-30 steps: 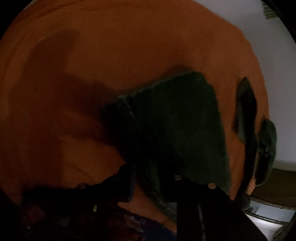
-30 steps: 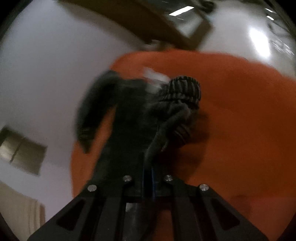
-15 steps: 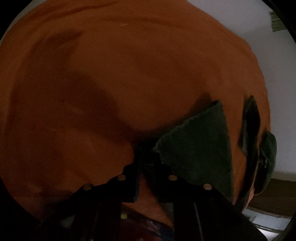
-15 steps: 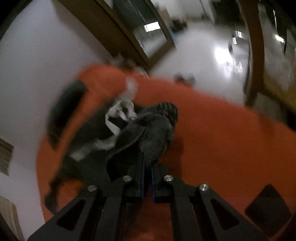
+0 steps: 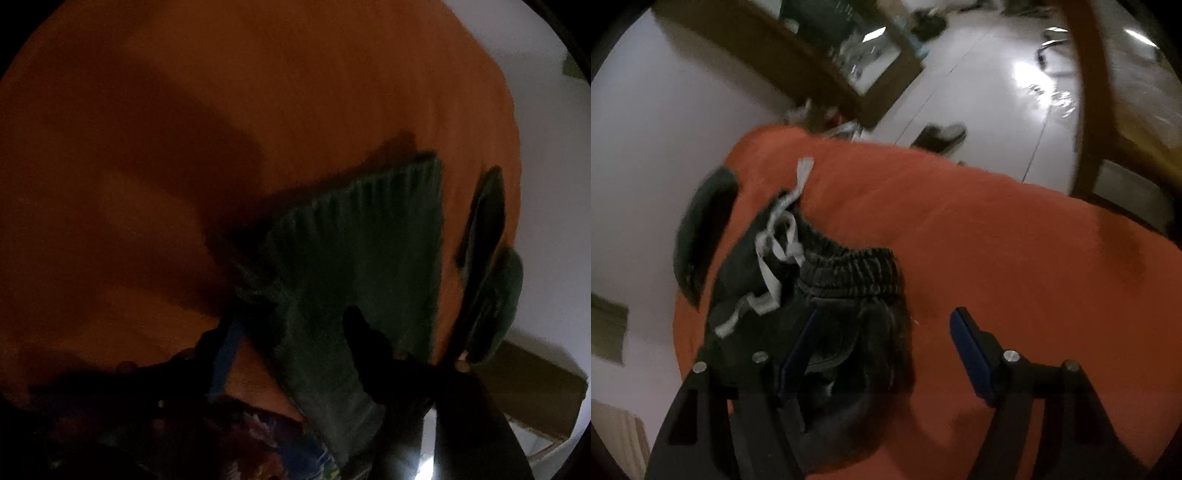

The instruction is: Fold clothes

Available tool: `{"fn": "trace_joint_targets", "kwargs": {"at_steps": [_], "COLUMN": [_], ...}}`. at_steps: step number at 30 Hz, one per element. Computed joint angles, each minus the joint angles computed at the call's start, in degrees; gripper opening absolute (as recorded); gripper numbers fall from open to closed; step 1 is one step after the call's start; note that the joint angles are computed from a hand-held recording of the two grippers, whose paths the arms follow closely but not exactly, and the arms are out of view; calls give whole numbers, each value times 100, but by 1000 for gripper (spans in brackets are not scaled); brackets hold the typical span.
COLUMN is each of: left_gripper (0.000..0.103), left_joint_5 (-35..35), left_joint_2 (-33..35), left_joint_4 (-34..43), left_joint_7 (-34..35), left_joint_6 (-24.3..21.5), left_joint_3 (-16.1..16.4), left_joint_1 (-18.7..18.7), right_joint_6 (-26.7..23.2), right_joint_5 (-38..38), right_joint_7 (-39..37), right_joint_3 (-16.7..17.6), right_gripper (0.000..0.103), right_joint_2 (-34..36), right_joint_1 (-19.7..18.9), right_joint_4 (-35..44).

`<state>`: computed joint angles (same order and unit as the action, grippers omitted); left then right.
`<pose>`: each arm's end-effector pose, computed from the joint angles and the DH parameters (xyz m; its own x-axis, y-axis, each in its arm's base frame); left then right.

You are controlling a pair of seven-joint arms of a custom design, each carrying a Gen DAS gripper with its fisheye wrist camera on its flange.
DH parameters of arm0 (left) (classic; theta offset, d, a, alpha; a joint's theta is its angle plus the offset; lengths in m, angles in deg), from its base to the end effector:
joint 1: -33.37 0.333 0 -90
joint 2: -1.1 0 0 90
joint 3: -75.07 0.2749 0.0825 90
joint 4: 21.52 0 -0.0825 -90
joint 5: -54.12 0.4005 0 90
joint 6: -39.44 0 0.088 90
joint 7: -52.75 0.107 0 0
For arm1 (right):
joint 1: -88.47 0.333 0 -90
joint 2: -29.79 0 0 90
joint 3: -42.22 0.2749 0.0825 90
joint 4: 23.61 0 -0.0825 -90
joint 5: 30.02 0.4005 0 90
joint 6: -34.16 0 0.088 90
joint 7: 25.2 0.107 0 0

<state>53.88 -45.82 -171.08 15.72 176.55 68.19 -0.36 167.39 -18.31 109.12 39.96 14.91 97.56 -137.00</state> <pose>0.3010 -0.2614 0.5333 0.8665 0.0313 0.4982 -0.1215 -0.9548 0.2713 0.5467 0.0671 0.6046 -0.5182 -0.6651 -0.5377 -0.6560 0.7124 -0.2491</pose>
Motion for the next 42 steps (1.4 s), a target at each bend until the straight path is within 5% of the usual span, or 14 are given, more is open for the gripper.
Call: {"fn": "trace_joint_targets", "kwargs": {"at_steps": [3, 6, 9, 10, 14, 18, 22, 24, 26, 29, 34, 37, 42], "left_gripper": [60, 59, 6, 5, 5, 5, 5, 5, 5, 5, 11, 16, 16], "left_joint_5": [-208, 59, 290, 286, 305, 576, 916, 951, 916, 588, 161, 144, 672], "left_joint_2": [343, 569, 1055, 1255, 1116, 758, 537, 487, 495, 445, 34, -524, -977], "left_joint_4": [74, 465, 1195, 1463, 1557, 1606, 1972, 1976, 1916, 1396, 505, -140, -347], "left_joint_7": [616, 437, 730, 975, 661, 550, 582, 703, 877, 1156, 568, -280, -1243], "left_joint_6": [323, -301, -1183, -1464, -1434, -1222, -1580, -1789, -1989, -1576, -1093, -509, -427], "left_joint_3": [347, 43, -75, -59, -254, -279, -366, -302, -257, -57, -144, -308, -625], "left_joint_1": [-190, 215, 387, 398, 724, 884, 988, 973, 920, 718, 590, 628, 629], "right_joint_6": [152, 301, 628, 761, 864, 651, 267, 107, 72, 75, -20, -142, -182], "right_joint_5": [776, 699, 713, 658, 544, 252, -486, -865, -1304, -756, -103, -128, -261], "right_joint_7": [-428, -149, 41, 121, 388, 527, 377, 580, 961, 745, 844, 696, 131], "right_joint_3": [-169, -46, 45, 76, 125, 153, 228, 217, 180, 63, -36, -8, 200], "right_gripper": [72, 72, 65, 40, 26, 21, 19, 0, 0, 0, 1, 2, 2], "right_joint_2": [492, 1146, 1307, 1302, 1192, 1154, 1401, 1449, 1342, 1086, 552, 491, 904], "right_joint_1": [103, -17, -117, -131, -158, -147, -99, -118, -172, -278, -330, -281, -23], "right_joint_4": [266, 679, 681, 669, 915, 1584, 2323, 2368, 2084, 1422, 427, 444, 1280]}}
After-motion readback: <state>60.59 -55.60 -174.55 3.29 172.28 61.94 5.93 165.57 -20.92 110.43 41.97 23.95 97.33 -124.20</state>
